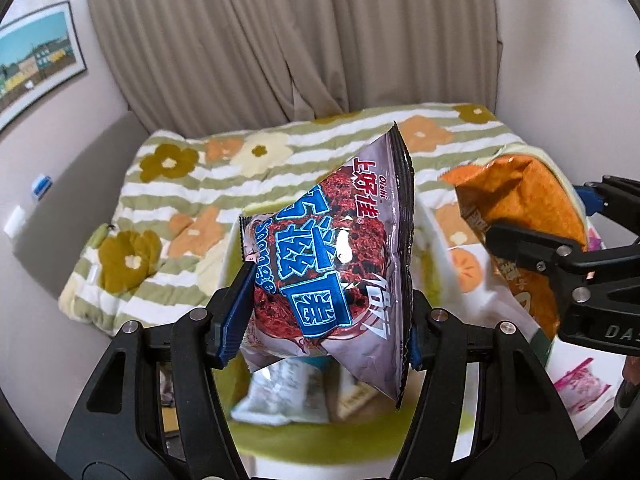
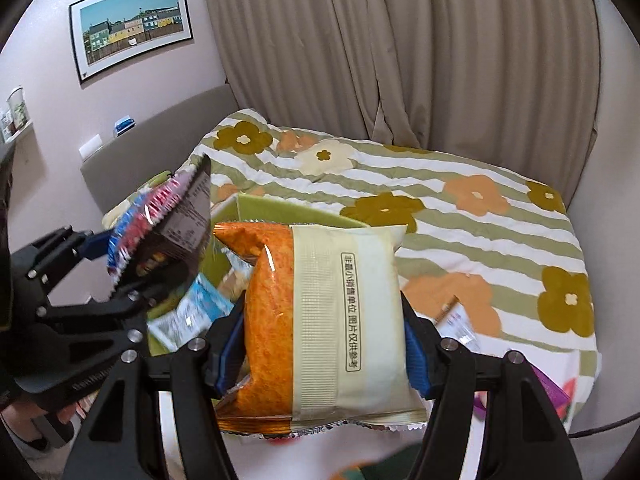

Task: Organize snacks
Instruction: 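Carry both bags over the green box and release them inside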

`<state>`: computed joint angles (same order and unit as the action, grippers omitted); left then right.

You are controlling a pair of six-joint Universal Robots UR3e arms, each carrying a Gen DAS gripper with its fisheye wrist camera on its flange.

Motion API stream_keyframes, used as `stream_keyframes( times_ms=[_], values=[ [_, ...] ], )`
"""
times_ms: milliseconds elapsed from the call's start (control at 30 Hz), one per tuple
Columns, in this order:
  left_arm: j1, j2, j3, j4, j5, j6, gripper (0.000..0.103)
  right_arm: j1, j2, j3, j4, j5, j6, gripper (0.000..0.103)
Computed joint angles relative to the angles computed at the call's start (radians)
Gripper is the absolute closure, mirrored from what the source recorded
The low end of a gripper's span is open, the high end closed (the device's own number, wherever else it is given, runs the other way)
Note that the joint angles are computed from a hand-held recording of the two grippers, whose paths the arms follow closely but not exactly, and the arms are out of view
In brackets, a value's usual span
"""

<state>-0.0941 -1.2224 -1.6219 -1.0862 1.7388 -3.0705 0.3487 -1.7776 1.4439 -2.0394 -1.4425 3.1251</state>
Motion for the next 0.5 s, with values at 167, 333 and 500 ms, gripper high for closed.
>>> stream_keyframes(
  times_ms=[167, 333, 500],
  values=[
    [0.179, -0.088, -0.017, 0.022, -0.158, 0.144, 0.045, 0.092, 0.193, -0.149, -0.022, -0.093, 0.119, 0.042],
    [0.266, -0.191, -0.007, 0.020, -0.283, 0.252, 0.028, 0.128, 0.317, -0.245, -0.017, -0.152, 0.198, 0.042],
    [0.297, -0.186, -0.049, 0.047, -0.310, 0.260, 0.000, 0.133, 0.384, -0.307, 0.022, -0.174, 0.222, 0.042]
  ],
)
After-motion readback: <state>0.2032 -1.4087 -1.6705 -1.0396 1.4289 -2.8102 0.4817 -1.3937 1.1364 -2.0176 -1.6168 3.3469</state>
